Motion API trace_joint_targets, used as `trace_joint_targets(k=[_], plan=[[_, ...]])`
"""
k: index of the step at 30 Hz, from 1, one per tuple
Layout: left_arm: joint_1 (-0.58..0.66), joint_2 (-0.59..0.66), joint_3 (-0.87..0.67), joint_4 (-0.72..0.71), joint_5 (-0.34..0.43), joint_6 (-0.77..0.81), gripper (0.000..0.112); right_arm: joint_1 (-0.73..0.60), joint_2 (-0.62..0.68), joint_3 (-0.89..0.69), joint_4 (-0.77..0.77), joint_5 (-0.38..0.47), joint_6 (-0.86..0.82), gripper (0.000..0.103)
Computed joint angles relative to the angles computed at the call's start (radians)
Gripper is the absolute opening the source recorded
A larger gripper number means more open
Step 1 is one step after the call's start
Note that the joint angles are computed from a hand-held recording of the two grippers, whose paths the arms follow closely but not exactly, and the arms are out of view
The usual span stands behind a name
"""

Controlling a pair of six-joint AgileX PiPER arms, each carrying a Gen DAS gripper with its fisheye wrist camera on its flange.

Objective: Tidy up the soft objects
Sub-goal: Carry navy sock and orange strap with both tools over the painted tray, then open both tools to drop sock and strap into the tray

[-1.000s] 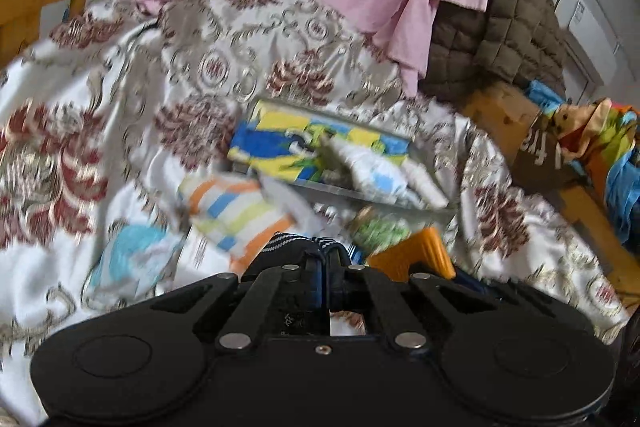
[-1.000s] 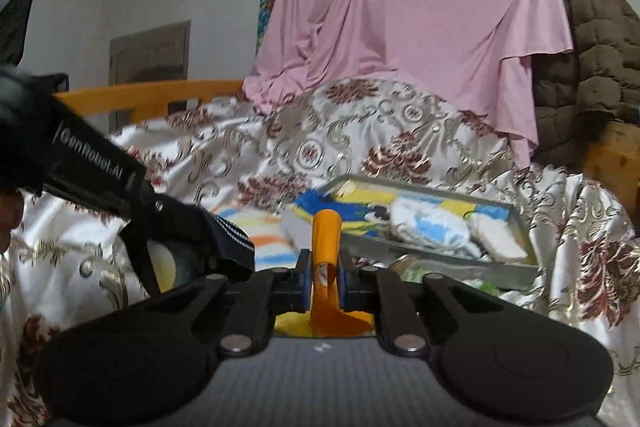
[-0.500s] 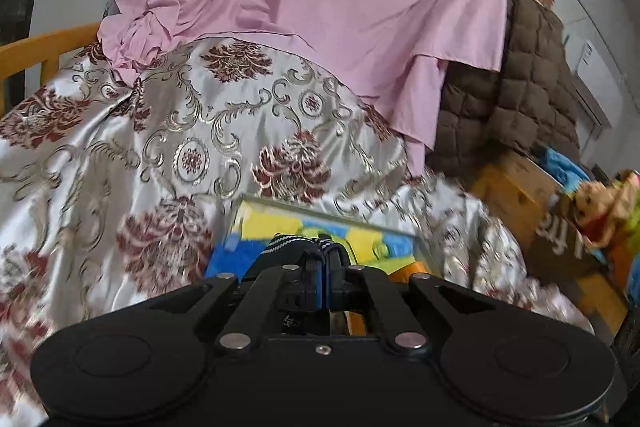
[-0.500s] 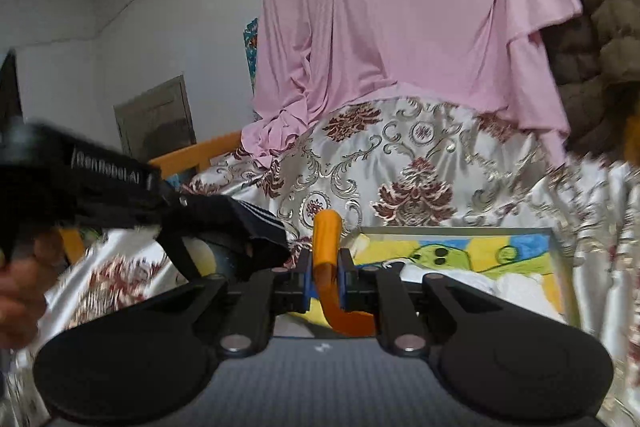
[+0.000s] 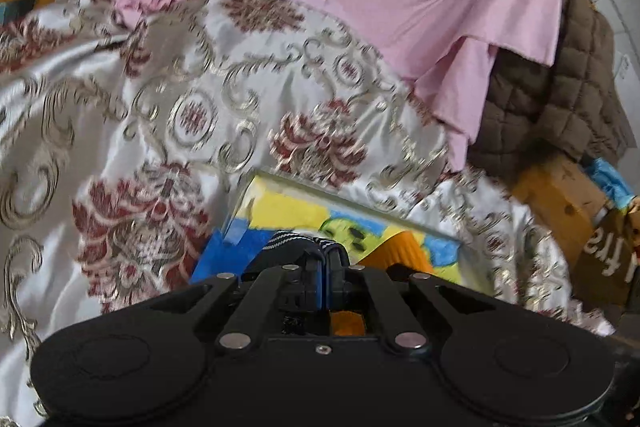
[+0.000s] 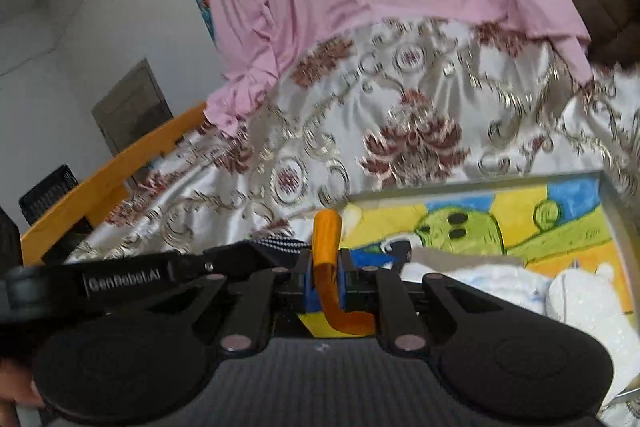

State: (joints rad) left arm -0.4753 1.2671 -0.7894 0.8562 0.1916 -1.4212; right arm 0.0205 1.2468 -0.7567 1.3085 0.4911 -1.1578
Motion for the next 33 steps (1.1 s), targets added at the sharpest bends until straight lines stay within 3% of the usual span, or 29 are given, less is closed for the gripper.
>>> trace_joint_targets(k=[3,7,10,18,33], plan=[[0.008,0.024,0.016,-0.003,0.002,0.003,0.0,0.021,0.013,0.0,-0.052,-0.031,0.04,0.013],[-0.001,0.06,0.003,-0.076,0.062,0.089,0.001,0.036,0.016,-0.004,-0.112,-0.051,0.096,0.014],[0.005,0.063,0.013,-0.079,0.054,0.093,0.001,0.036,0.015,0.004,-0.136,-0.064,0.122,0.014],[-0.044,0.078,0.012,-0.042,0.066,0.097,0.002,-0.006,0.013,0.017,-0.153,-0.034,0.159,0.017],[-0.11,0.037,-0.003,-0.074,0.167,0.098,0.026,-0.102,-0.069,0.006,-0.336,0.066,0.312,0.039]])
